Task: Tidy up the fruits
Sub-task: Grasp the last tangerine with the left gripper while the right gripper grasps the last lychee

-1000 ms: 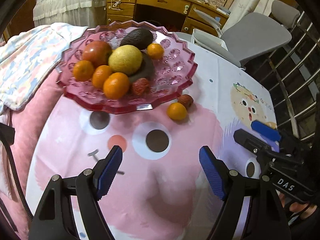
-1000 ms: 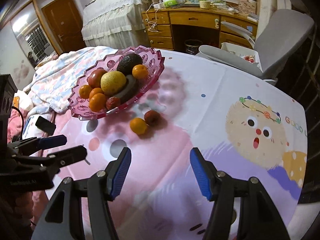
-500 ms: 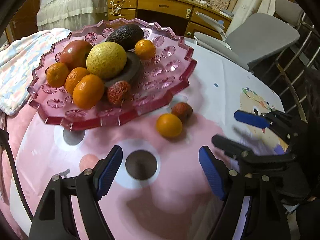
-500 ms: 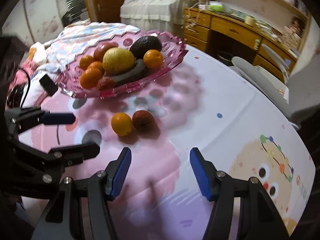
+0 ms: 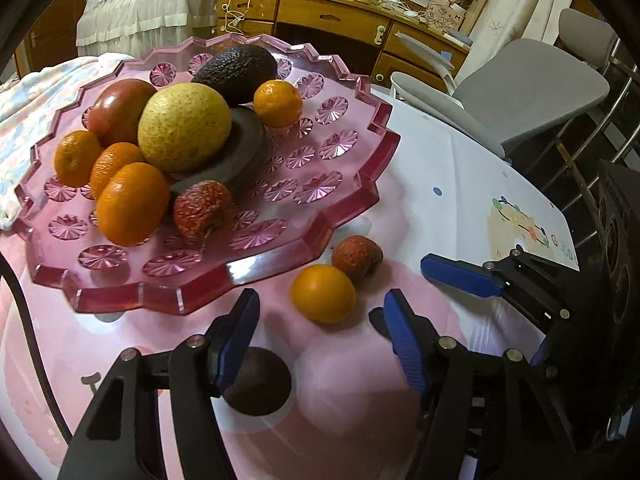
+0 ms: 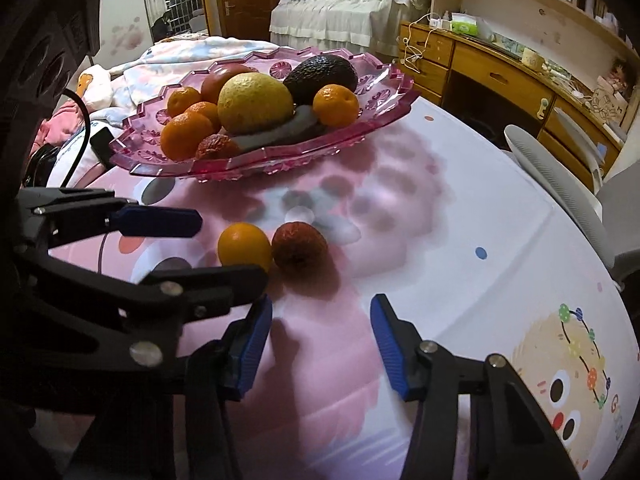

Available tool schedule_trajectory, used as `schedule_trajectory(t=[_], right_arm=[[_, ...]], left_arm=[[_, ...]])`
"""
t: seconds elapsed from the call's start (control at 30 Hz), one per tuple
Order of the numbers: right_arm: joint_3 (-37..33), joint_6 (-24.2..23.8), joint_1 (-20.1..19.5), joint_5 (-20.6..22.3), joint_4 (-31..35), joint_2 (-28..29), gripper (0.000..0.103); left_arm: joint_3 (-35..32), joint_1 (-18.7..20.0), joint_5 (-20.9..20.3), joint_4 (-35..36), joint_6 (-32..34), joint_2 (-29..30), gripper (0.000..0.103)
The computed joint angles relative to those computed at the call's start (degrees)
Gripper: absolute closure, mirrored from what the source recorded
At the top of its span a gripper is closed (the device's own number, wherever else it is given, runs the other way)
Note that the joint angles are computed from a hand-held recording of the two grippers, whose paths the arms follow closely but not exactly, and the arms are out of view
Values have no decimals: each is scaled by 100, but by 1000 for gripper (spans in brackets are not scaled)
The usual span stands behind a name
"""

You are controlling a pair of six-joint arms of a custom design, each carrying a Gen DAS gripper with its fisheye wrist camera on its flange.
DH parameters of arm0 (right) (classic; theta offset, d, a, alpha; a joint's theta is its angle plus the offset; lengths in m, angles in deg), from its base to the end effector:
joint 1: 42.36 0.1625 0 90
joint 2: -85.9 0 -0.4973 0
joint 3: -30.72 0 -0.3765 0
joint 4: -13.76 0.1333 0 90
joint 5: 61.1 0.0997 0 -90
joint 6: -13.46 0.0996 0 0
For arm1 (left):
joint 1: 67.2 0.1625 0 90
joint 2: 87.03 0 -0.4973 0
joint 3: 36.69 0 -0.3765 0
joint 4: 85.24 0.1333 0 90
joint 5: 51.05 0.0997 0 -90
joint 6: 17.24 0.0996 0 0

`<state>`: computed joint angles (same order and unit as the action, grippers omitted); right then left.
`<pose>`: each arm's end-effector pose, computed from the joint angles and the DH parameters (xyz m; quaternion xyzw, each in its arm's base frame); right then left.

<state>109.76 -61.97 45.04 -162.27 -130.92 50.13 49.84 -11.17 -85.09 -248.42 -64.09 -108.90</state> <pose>0.0778 -0.7990 0.1191 0.5801 -0.8027 0.0159 0.1375 -0.2286 -0.7256 -0.0329 -0.1334 0.8712 -0.3532 0.3137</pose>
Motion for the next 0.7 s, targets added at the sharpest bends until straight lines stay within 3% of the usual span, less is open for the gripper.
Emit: schedule_trajectory(t=[0.1, 0.3, 0.7], right_arm=[[-32, 71, -2, -23, -6, 38, 54], [-35, 91, -16, 102, -66, 63, 55], [-3, 182, 46, 198, -113, 139, 58]], left_arm=[[-48, 36, -14, 25, 9, 22, 48], [-13, 121, -229, -175, 116, 3, 70], [319, 72, -229, -195, -83, -192, 70]])
